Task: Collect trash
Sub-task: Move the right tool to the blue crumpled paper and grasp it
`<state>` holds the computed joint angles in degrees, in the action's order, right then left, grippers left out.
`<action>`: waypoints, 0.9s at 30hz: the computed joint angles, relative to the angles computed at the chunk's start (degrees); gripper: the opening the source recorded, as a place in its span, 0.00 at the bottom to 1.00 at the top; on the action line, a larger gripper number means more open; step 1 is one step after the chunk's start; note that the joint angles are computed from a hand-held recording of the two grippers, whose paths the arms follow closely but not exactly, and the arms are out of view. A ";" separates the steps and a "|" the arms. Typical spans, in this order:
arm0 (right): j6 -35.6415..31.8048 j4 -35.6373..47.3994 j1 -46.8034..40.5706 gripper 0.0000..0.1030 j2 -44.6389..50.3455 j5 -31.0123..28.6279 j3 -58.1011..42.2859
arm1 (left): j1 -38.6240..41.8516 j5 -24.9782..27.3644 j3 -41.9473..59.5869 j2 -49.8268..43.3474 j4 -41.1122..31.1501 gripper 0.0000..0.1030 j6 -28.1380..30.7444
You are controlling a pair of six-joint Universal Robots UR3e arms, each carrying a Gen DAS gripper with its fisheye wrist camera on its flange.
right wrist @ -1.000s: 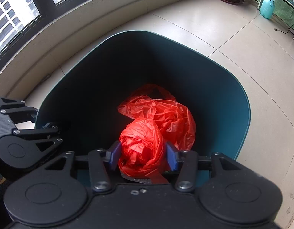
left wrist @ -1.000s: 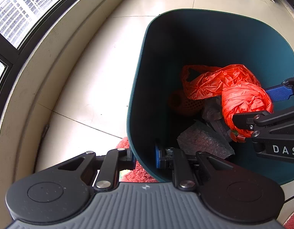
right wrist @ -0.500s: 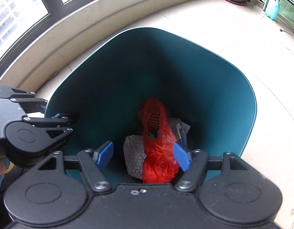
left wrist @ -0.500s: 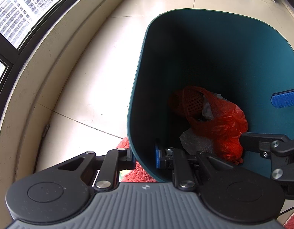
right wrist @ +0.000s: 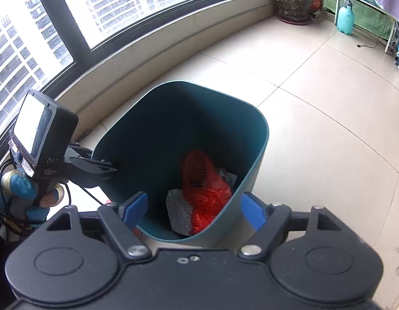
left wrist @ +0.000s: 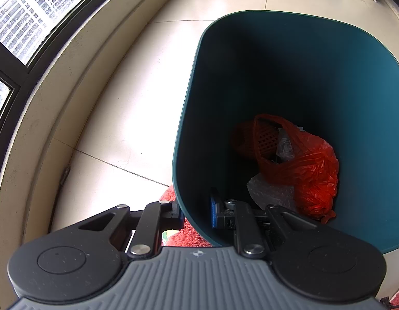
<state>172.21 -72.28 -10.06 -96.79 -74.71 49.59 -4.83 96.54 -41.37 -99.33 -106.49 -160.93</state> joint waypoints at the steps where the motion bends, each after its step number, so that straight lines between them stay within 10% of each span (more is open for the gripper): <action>1: -0.93 1.21 -2.64 0.77 -1.62 0.32 0.73 | -0.14 0.17 0.03 -0.06 0.02 0.17 -0.13; 12: -21.41 13.62 -46.99 0.89 -21.81 4.44 21.55 | -1.94 2.28 1.26 -1.30 -0.26 0.17 -1.67; 27: -8.31 -15.38 -66.83 0.90 -27.17 -5.09 62.41 | -3.93 4.44 2.14 -2.52 -0.46 0.16 -2.03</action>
<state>163.90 -87.66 -76.88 -123.96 -79.81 112.00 -8.77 100.97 -39.23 -101.85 -106.95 -162.96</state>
